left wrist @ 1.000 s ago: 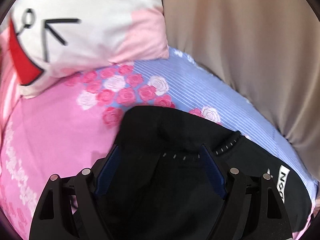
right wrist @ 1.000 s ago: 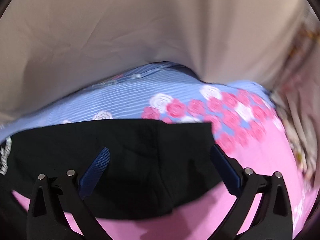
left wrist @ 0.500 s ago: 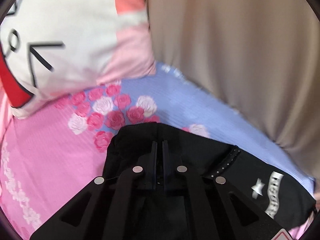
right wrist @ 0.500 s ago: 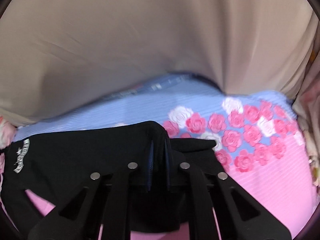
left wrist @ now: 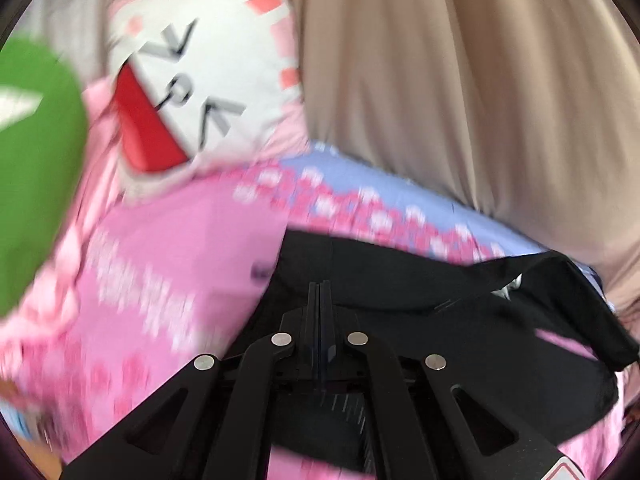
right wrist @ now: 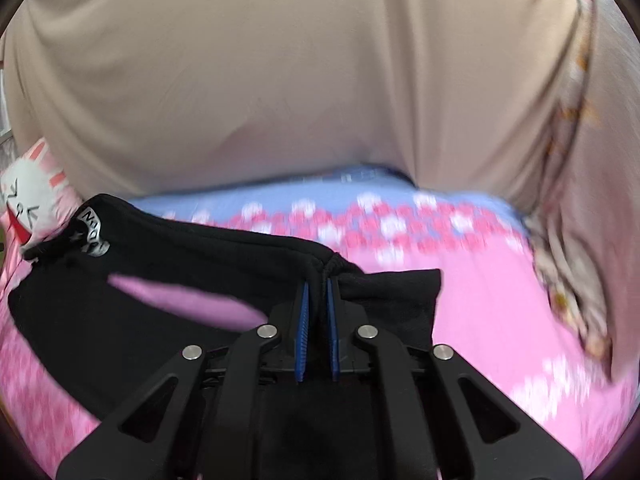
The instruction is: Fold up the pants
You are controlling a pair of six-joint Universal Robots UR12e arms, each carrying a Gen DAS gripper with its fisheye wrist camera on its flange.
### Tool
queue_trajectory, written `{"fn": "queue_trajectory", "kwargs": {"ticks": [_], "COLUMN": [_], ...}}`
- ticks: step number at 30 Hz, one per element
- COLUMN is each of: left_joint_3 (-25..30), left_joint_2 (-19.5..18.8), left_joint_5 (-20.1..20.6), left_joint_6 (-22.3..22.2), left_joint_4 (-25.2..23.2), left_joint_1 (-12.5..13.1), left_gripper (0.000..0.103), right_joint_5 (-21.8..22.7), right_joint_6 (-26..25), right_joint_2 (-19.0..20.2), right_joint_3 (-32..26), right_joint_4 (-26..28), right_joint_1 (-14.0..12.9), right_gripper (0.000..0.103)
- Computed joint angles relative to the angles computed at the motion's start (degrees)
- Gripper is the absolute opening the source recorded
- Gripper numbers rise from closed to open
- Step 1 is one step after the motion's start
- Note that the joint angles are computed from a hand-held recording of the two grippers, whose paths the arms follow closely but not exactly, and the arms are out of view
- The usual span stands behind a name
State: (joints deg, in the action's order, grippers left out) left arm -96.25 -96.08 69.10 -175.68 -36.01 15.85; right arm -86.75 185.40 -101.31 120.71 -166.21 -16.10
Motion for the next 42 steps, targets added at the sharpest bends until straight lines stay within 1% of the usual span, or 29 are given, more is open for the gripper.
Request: {"fn": "queue_trajectory", "kwargs": {"ticks": [1, 2, 3, 4, 5, 6, 7, 8, 10, 12, 15, 17, 18, 19, 20, 21, 23, 25, 27, 29, 31, 32, 33, 35, 36, 37, 39, 41, 42], "left_joint_3": [-1.5, -3.1, -4.5, -5.3, -6.0, -6.5, -6.7, -5.9, -3.4, -0.4, 3.8, 6.1, 6.8, 7.2, 8.0, 8.5, 6.9, 5.0, 2.6, 0.1, -1.1, -1.6, -2.1, -3.0, -3.3, -3.6, -3.8, -3.4, -3.2], "left_joint_2": [1.4, 2.4, 3.2, 3.6, 3.5, 3.1, 2.7, 1.6, -1.3, -3.9, -7.5, -9.6, -10.2, -10.4, -10.9, -10.9, -9.3, -6.7, -3.4, 0.0, 1.7, 2.4, 2.9, 3.1, 3.0, 2.8, 2.1, 1.5, 1.3], "left_joint_5": [-1.7, -5.6, -9.6, -11.7, -13.5, -14.4, -15.0, -16.1, -19.8, -18.4, -14.8, -13.2, -12.8, -12.2, -14.0, -16.6, -18.3, -19.4, -21.6, -22.9, -23.2, -22.7, -21.2, -19.1, -18.9, -18.7, -17.7, -17.3, -16.8], "left_joint_6": [0.0, -0.3, -1.1, -2.1, -5.2, -9.3, -12.4, -15.5, -19.3, -22.2, -24.8, -25.9, -26.0, -25.8, -23.3, -20.9, -19.7, -16.1, -13.2, -10.6, -8.9, -7.3, -6.0, -4.6, -4.7, -5.2, -6.4, -6.9, -7.0], "left_joint_4": [-1.3, -2.5, -3.6, -4.1, -3.8, -1.8, -0.3, -0.3, -1.4, -2.8, -5.1, -6.8, -7.6, -7.7, -9.1, -10.9, -8.9, -7.7, -8.3, -9.9, -12.8, -15.0, -16.4, -18.1, -18.6, -19.0, -17.8, -17.2, -17.0], "left_joint_1": [1.0, 2.4, 3.5, 4.1, 4.4, 4.4, 4.2, 3.7, 2.8, 1.2, -1.1, -2.1, -2.3, -2.5, -2.3, -1.9, -1.1, 0.0, 1.9, 4.3, 5.8, 6.5, 6.7, 7.0, 7.1, 7.2, 6.9, 6.4, 6.1], "left_gripper": [0.0, 0.0, 0.004, 0.032, 0.051, 0.071, 0.072, 0.072, 0.073, 0.073, 0.073, 0.071, 0.065, 0.03, 0.009, 0.003, 0.003, 0.002, 0.002, 0.003, 0.003, 0.003, 0.003, 0.003, 0.003, 0.003, 0.003, 0.003, 0.003], "right_joint_5": [-0.8, -1.2, -1.4, -1.2, -1.5, -1.6, -1.1, -1.3, -1.0, -1.4, -1.4, -1.4, -1.3, -1.0, -1.2, -1.1, -0.6, -0.2, -0.4, 1.2, 3.5, 5.2, 8.1, 15.5, 17.1, 17.9, 17.3, 15.8, 15.0], "right_joint_6": [-0.1, 0.0, 0.4, 1.0, 1.5, 1.9, 2.6, 3.2, 3.8, 4.9, 6.1, 7.0, 7.5, 8.1, 8.5, 8.8, 9.3, 10.0, 10.7, 12.3, 14.9, 16.2, 17.5, 20.9, 21.9, 22.9, 24.3, 25.4, 25.5], "right_joint_2": [-0.9, -1.5, -1.9, -2.3, -2.5, -2.3, -2.3, -2.2, -1.9, -2.0, -2.2, -2.6, -2.7, -2.8, -3.0, -3.1, -3.5, -3.9, -4.5, -5.4, -6.8, -7.4, -8.0, -8.5, -8.3, -7.8, -6.6, -5.1, -4.5], "right_joint_3": [1.3, 2.3, 3.2, 4.1, 4.6, 4.9, 5.2, 5.4, 5.6, 5.9, 6.2, 6.6, 6.8, 6.9, 7.1, 7.2, 7.5, 7.7, 8.0, 8.5, 9.7, 10.3, 10.8, 11.6, 11.5, 11.0, 9.8, 8.5, 8.2], "right_joint_4": [0.5, 0.9, 0.9, 1.0, 1.0, 0.6, 0.2, -0.2, -1.1, -1.9, -1.8, -1.8, -1.8, -1.6, -1.7, -1.8, -2.0, -1.8, -1.2, -0.8, -1.4, -1.8, -2.2, -3.2, -3.1, -2.4, 0.0, 2.8, 2.9], "right_joint_1": [0.1, 0.1, 0.0, -0.1, 0.1, 0.2, 0.3, 0.7, 1.1, 1.7, 1.9, 2.1, 2.0, 1.8, 1.7, 1.6, 1.1, 0.5, -0.1, -1.3, -2.9, -3.7, -4.8, -7.4, -7.9, -8.1, -7.9, -7.3, -6.9], "right_gripper": [0.007, 0.007, 0.007, 0.008, 0.008, 0.008, 0.008, 0.008, 0.008, 0.008, 0.009, 0.009, 0.01, 0.01, 0.01, 0.01, 0.011, 0.012, 0.013, 0.022, 0.047, 0.05, 0.053, 0.059, 0.065, 0.068, 0.07, 0.07, 0.066]}}
